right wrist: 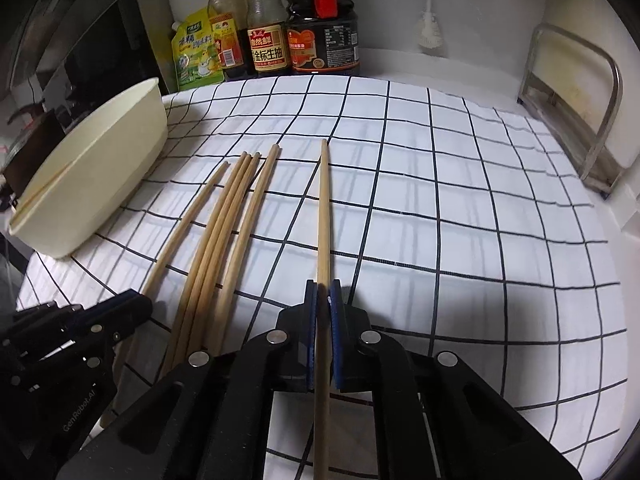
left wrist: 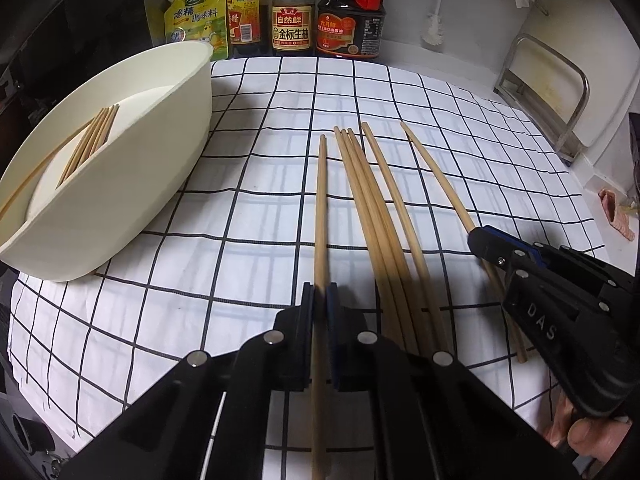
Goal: Organize utensils
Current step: 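Lift both held chopsticks and carry them over the white bowl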
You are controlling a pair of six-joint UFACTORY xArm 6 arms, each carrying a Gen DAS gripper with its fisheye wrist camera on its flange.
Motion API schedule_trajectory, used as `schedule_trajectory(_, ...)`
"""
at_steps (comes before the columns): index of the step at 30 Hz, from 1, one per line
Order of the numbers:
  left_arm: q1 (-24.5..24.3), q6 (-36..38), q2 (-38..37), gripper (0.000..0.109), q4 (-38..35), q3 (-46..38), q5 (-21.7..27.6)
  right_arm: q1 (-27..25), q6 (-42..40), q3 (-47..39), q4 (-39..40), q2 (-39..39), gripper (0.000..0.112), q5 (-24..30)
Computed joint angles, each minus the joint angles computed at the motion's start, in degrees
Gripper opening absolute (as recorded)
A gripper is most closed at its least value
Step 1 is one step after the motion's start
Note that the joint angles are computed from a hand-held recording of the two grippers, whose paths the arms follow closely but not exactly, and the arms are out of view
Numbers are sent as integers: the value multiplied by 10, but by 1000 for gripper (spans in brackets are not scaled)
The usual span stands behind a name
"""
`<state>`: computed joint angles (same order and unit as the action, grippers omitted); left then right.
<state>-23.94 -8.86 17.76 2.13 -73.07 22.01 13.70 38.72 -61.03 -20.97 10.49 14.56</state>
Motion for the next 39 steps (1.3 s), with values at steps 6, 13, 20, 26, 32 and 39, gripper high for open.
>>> schedule_trajectory(6,5,55,-30,7,-59,15,-12,3,-24,15,54,-18,6,-30)
schedule_trajectory(13,18,169,-67,7,-162,10,-8,20,-10,14,64,-43,6,-54)
schedule_trajectory(20,64,223,-81,7,-216,-21,9,62,-38,-86,82,-3,6,-34)
schedule_trajectory(26,118,209,-71,7,-194,-55,6,98,-106,-219,142,79,6,0)
schedule_trajectory(32,163,199,-38,7,-168,-98,13,129,-183,-392,226,197,6,62)
schedule_trajectory(39,196,189,19,7,-154,-154,37,148,-204,-605,245,337,6,169)
